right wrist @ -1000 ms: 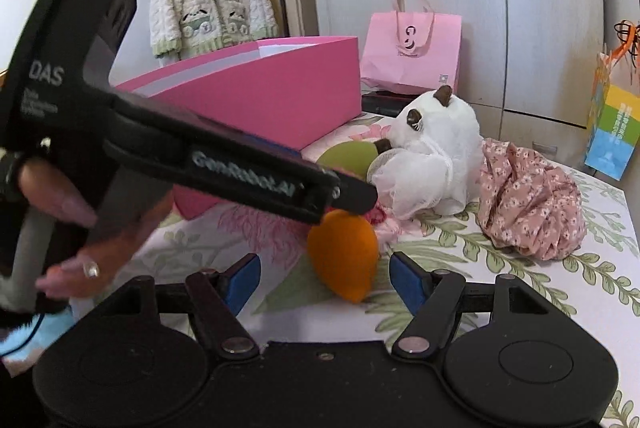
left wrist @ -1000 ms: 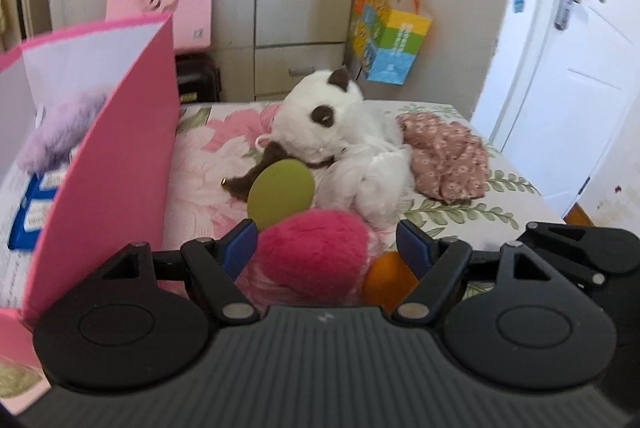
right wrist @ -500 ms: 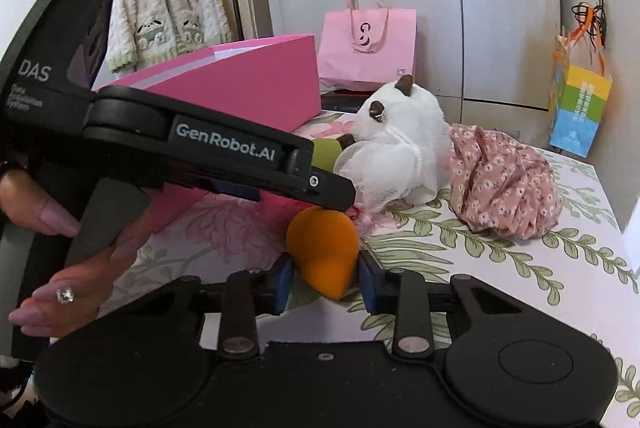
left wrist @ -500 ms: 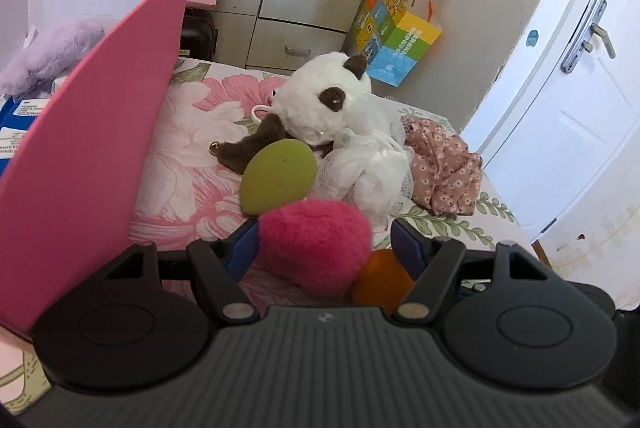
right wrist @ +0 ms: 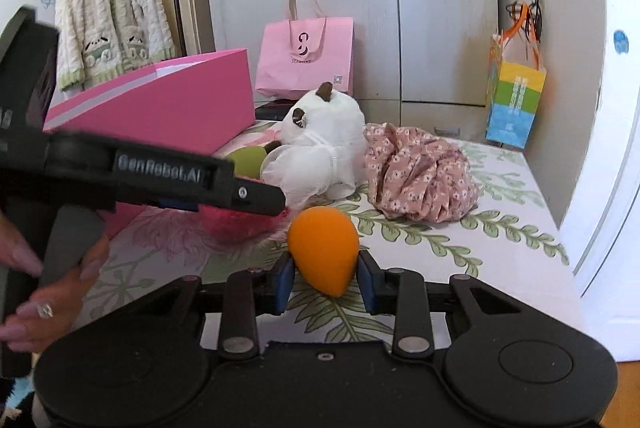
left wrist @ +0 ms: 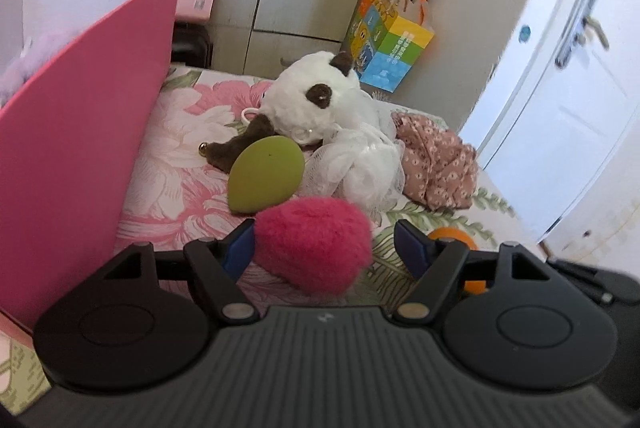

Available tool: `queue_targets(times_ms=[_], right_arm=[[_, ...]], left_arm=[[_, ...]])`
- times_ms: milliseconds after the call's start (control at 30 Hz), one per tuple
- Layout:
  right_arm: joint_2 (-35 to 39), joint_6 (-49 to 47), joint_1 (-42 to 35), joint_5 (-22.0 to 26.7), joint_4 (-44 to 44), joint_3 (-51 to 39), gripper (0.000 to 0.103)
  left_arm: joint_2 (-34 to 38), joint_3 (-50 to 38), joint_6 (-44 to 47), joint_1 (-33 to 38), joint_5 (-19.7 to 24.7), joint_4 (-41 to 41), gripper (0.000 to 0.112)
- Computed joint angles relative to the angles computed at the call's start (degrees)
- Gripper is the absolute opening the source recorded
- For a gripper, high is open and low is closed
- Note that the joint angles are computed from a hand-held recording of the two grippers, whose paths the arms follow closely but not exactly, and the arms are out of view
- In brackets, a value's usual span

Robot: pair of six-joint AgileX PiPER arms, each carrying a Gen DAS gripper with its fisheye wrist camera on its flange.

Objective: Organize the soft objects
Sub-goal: 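Close the left gripper on the pink pompom while the right gripper grasps the orange sponge, then carry the pompom with the left gripper over the shoebox while the right carries the sponge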

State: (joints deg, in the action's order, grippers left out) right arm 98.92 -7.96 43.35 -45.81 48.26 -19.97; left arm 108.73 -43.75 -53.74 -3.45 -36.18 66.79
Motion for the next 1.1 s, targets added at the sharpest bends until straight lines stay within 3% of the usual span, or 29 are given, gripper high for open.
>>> queue_targets(times_ms=[100, 200, 467, 767, 1100], right_arm=[[1.3, 1.7, -0.2, -0.5, -1.3, -0.2, 0.039], [3.2, 1.7, 1.7, -3.2, 0.6, -0.3, 0.039], [8.2, -7.2, 10.2, -8.3, 17.2, -5.5, 0.039], [6.7, -11.4, 15.5, -7.9, 27.3, -6.8, 0.039], [2.8, -12.5, 22.8, -7.1, 35.0, -5.5, 0.039]], left_arm=[[-0.9, 1.5, 6.1, -2.1, 2.7, -6.3, 0.068], [-1.8, 2.7, 13.5, -3.9, 5.2, -13.1, 0.053], [-4.1, 6.3, 14.0, -2.1, 2.3, -11.8, 0.051], [-9.2, 11.0, 8.7, 3.6, -0.7, -1.4, 0.051], [-13.0, 12.4, -5.0, 12.5, -3.8, 18.0, 0.051]])
